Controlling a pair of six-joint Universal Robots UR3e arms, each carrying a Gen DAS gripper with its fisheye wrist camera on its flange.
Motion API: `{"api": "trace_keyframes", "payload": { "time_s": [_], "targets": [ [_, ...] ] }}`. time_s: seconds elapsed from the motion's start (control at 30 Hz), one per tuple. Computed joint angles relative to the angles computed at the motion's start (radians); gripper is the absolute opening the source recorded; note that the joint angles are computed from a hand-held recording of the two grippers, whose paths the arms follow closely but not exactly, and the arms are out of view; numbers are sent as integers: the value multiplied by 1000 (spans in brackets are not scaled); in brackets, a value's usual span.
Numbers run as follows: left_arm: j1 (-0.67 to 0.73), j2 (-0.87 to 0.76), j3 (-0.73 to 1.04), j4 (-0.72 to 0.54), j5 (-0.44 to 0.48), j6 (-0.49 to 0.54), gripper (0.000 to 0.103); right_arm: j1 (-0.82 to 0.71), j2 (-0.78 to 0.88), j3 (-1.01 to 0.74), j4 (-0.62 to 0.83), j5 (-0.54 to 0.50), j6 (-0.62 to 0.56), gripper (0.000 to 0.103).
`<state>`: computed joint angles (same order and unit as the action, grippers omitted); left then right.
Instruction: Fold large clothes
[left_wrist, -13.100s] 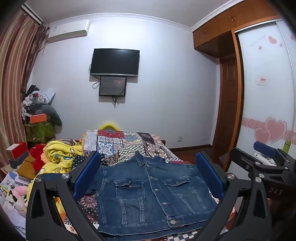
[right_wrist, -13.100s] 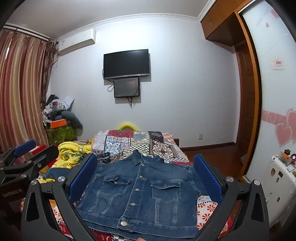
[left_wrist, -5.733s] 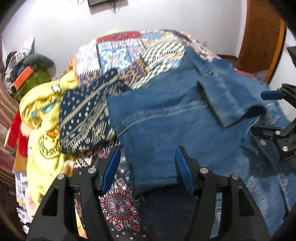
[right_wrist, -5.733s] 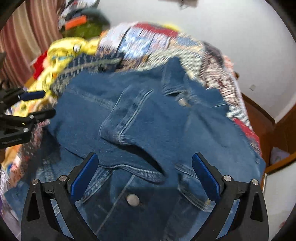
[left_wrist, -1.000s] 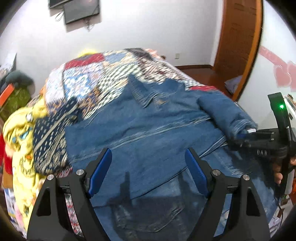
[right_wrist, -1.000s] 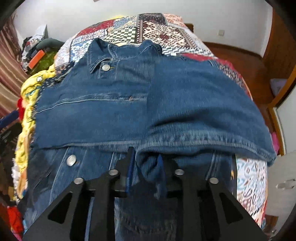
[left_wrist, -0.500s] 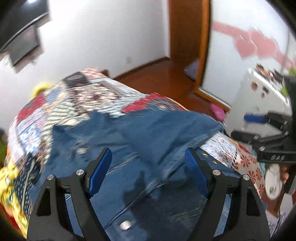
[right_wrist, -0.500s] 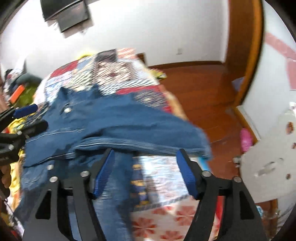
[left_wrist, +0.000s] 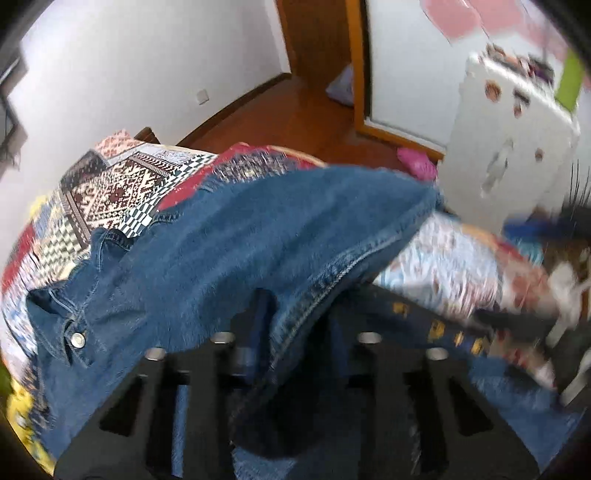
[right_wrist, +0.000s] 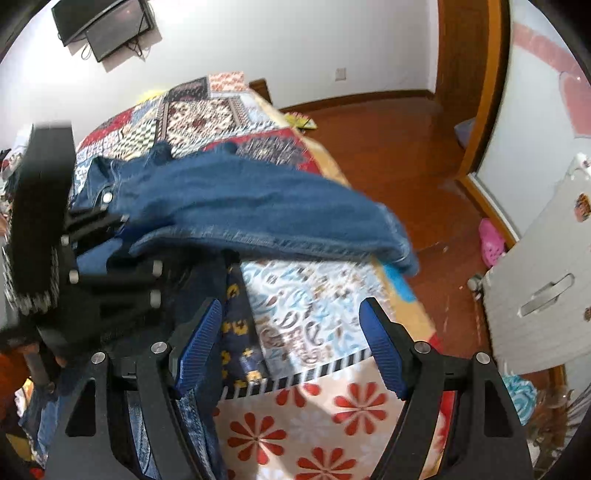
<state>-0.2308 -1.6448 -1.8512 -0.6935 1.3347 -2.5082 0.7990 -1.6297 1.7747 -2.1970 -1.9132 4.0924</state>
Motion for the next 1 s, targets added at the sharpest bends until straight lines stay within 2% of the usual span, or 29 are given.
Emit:
{"api": "trace_keyframes", "payload": {
  "time_s": [0.1,0.17,0.27,0.4,0.47,0.6,0.73,0.87,0.93,1.0],
  "targets": [
    [42,-1,57,-34,-66,-77,7,-16,25,22,-53,63,-21,74],
    [99,20,102,-101,-146,-117,6,-21,66,10,-63,97,-44,74],
    [190,74,133,-191,-239,-127,6,8,121,-40,-16,73,-64,75],
    [325,162,109,-294,-306,-86,6,24,126,-62,14,56,-79,75],
    [384,208,66,-331,-298,-47,6,9,100,-29,-14,82,-84,77],
    [455,283,-57,-369,-214,83,7,1,81,-9,-30,98,-89,78],
    [439,277,-121,-371,-107,159,8,3,88,-31,-6,101,-89,78],
    [356,301,-130,-322,-44,151,9,-25,37,4,-17,124,-83,78],
    [316,302,-105,-330,-43,143,21,-38,-12,31,-24,118,-78,78],
    [277,301,-87,-317,-53,136,38,-42,-41,40,-25,102,-71,78]
  ]
}}
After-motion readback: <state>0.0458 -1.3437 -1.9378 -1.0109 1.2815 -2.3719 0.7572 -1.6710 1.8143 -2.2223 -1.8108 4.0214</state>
